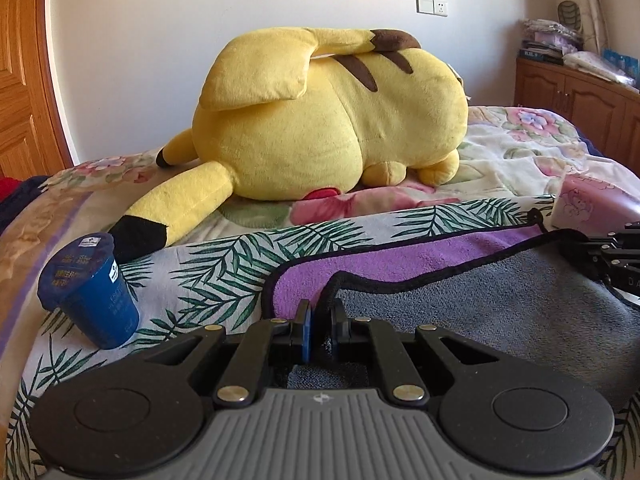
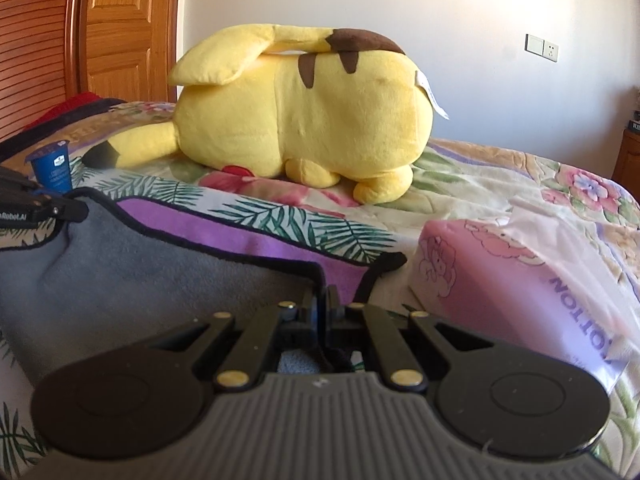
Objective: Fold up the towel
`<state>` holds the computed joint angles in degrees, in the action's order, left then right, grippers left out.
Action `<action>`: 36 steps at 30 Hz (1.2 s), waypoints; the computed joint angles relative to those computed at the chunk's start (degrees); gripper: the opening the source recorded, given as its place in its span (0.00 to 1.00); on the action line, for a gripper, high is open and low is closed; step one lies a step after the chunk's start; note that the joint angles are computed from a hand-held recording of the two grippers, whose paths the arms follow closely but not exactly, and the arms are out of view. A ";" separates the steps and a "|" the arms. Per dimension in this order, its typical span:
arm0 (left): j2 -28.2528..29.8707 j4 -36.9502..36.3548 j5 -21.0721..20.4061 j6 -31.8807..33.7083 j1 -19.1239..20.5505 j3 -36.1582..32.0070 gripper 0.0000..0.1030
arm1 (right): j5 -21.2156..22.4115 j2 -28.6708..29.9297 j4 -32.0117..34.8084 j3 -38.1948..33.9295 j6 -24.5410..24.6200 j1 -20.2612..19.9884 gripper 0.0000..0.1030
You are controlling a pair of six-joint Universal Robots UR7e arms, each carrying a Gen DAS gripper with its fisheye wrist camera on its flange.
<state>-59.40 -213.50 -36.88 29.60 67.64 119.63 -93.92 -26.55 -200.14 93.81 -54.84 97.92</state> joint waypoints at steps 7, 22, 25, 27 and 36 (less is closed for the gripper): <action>-0.14 -1.25 -0.24 1.37 -0.14 0.12 0.00 | 1.43 0.29 -1.71 0.04 -0.89 -0.16 0.04; 1.64 -1.87 -0.66 3.65 1.03 -3.82 0.00 | 1.28 2.56 -3.39 -3.37 0.31 0.39 0.04; 2.25 -1.61 -0.62 4.36 1.48 -4.90 0.00 | 0.67 3.20 -2.60 -4.54 0.81 0.50 0.04; 2.76 -1.44 -0.27 5.01 1.72 -5.74 0.00 | 0.22 3.67 -2.50 -5.11 0.78 0.54 0.04; 0.40 2.24 1.74 -1.20 0.49 -3.06 0.45 | -2.85 1.37 -1.58 -3.30 2.73 0.76 0.46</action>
<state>-59.00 -211.26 -35.15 28.41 68.13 116.57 -96.77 -25.18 -201.72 90.51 -52.11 98.69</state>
